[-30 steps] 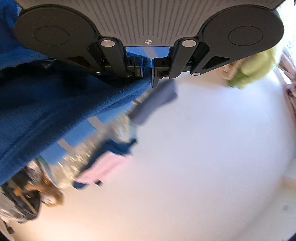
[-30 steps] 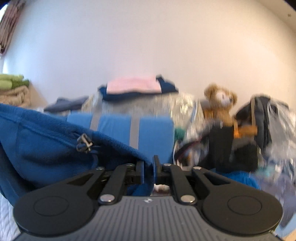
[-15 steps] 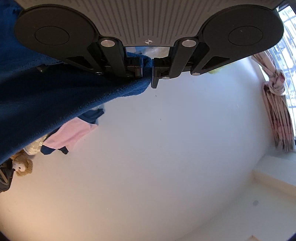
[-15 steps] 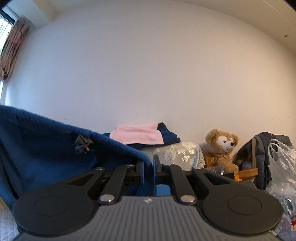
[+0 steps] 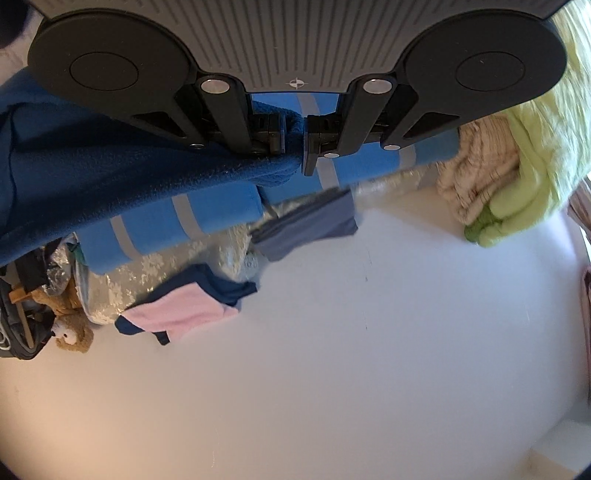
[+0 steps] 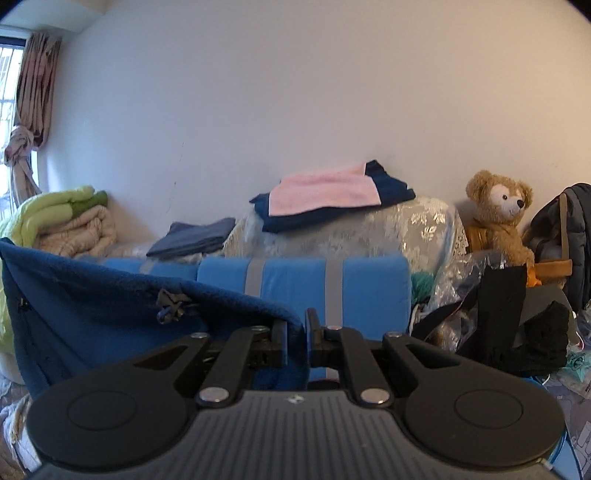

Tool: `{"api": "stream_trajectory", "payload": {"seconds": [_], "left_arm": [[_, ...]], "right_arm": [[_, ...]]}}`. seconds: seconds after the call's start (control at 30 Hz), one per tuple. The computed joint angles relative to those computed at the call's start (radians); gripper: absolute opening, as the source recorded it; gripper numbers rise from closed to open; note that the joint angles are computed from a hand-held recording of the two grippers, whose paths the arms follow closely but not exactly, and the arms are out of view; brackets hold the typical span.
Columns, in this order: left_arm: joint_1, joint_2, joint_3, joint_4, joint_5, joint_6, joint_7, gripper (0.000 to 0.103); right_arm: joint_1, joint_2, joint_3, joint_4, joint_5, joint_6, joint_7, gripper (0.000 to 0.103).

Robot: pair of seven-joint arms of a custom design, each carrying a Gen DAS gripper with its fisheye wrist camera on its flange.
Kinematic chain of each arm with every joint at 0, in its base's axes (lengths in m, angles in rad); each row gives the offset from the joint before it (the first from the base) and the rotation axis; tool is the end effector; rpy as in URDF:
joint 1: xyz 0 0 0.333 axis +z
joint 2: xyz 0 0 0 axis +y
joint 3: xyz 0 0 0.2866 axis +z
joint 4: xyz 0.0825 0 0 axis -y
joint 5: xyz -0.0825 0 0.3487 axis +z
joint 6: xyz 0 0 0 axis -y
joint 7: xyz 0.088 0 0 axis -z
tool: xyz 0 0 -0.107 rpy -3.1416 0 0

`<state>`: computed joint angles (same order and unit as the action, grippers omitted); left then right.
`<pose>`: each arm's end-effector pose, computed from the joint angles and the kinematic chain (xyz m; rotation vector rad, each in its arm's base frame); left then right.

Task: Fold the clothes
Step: 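Lift the jacket with both grippers, stretching it between them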

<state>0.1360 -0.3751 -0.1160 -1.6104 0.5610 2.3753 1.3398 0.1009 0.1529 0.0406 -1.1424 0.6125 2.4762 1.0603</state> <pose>0.4088 -0.0051 0.8583 -1.3997 1.3031 -0.5192 0.5658 0.0755 0.8182 -1.5863 1.0374 -0.6525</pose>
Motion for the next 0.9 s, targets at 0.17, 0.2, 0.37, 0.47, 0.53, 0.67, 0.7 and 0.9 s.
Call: {"api": "stream_trajectory", "payload": {"seconds": [0.17,0.2,0.37,0.47,0.53,0.67,0.7,0.9], "left_arm": [[-0.012,0.002,0.013,-0.010,-0.040,0.002,0.014,0.008],[-0.016,-0.002,0.016,-0.014,-0.052,0.001,0.017,0.008],[-0.010,0.002,0.009,0.011,-0.060,0.010,-0.014,0.008],[0.015,0.031,-0.026,0.080,0.007,0.033,-0.068,0.008],[0.038,0.059,-0.064,0.158,0.098,0.050,-0.108,0.007],[0.040,0.134,-0.124,0.379,0.230,0.007,-0.121,0.008],[0.025,0.140,-0.118,0.399,0.223,-0.007,-0.105,0.008],[-0.050,0.102,-0.045,0.332,0.059,-0.067,-0.021,0.008]], "right_arm": [[0.002,-0.030,0.000,-0.050,0.014,0.004,-0.017,0.009],[0.002,-0.035,-0.002,-0.057,0.019,0.004,-0.021,0.009],[0.000,-0.031,-0.009,-0.049,0.032,0.004,-0.004,0.009],[0.007,-0.034,-0.007,-0.039,0.029,0.047,0.008,0.009],[0.010,-0.030,-0.003,-0.005,0.040,0.082,0.020,0.008],[0.000,-0.004,0.004,0.133,0.073,0.128,0.012,0.008],[-0.005,0.006,0.005,0.172,0.073,0.120,0.018,0.008],[-0.040,-0.045,0.003,0.142,0.117,0.060,-0.036,0.008]]}}
